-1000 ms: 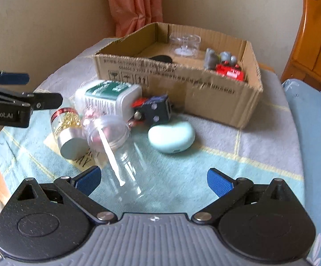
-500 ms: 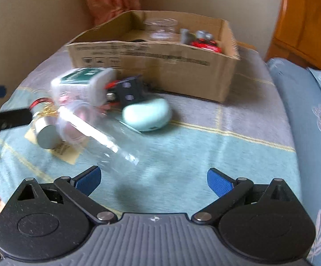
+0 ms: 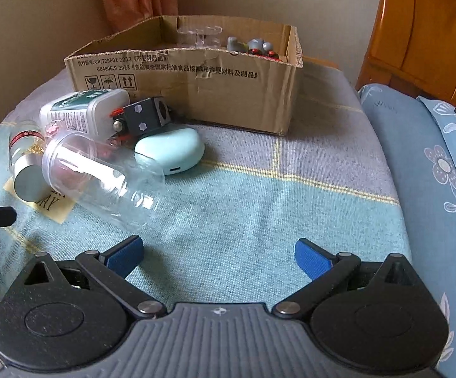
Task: Organize rigid objects
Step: 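Withdraw both tools from the box back over the remaining objects, then grasp the gold capsule bottle with the left tool while the right tool reaches the clear plastic bottle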
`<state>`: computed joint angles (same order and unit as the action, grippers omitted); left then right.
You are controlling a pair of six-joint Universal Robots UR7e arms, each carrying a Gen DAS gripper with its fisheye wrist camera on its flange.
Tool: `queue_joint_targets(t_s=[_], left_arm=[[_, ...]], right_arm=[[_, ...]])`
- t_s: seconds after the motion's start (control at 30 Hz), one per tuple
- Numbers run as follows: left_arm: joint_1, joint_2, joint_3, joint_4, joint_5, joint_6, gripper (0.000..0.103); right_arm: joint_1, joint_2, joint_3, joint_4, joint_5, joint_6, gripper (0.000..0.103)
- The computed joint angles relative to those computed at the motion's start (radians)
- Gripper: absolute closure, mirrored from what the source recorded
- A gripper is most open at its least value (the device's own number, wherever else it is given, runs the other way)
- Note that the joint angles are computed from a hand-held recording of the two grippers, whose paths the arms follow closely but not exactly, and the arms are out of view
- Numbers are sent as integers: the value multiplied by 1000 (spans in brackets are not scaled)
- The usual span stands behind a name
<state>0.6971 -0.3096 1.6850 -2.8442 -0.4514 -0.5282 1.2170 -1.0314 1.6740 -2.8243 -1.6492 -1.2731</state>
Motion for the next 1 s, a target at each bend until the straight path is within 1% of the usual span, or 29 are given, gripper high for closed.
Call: queue_joint_targets(t_s=[0.07, 0.1, 0.13, 0.2, 0.33, 0.43, 0.5, 0.57, 0.63, 0.67, 0.73, 0.77, 0.83, 0.9, 1.0], left_arm=[[12, 3, 1, -17, -4, 52, 2], [19, 5, 3, -52, -14, 99, 1], [24, 8, 10, -113, -21, 151, 1], [35, 5, 10, -147, -36, 188, 1], [59, 7, 10, -262, -106, 299, 1], [70, 15, 1, -322, -133, 354, 1], [77, 18, -10, -336, -149, 373, 1], [79, 22, -19, -347, -151, 383, 2], [74, 35, -23, -402, -138, 415, 9], [75, 35, -26, -406, -132, 410, 9], [78, 21, -19, -380, -138, 357, 9], [77, 16, -16, -366, -131, 327, 9], [72, 7, -14, -305, -96, 258, 9], [67, 5, -8, -277, -60, 221, 9], [65, -12, 14, -251, -53, 169, 9]], right_arm=[[-3, -1, 3, -3, 10, -3, 0], [-4, -2, 4, -3, 12, -5, 0], [-3, -2, 3, -1, 12, -5, 0], [-4, -2, 2, 0, 14, -6, 0], [-1, 2, 0, -1, 12, -4, 0], [1, 3, 7, -14, 12, 0, 0], [2, 2, 11, -18, 10, 2, 0], [6, 3, 14, -18, 3, 4, 0], [14, 3, 13, -11, -13, 9, 0], [19, 3, 11, 0, -25, 13, 0], [30, -2, 6, 42, -40, 21, 0], [32, -8, 2, 78, -34, 31, 0], [34, -25, -4, 158, -8, 51, 0], [40, -37, -14, 240, 8, 68, 0], [53, -41, -28, 329, 19, 90, 0]])
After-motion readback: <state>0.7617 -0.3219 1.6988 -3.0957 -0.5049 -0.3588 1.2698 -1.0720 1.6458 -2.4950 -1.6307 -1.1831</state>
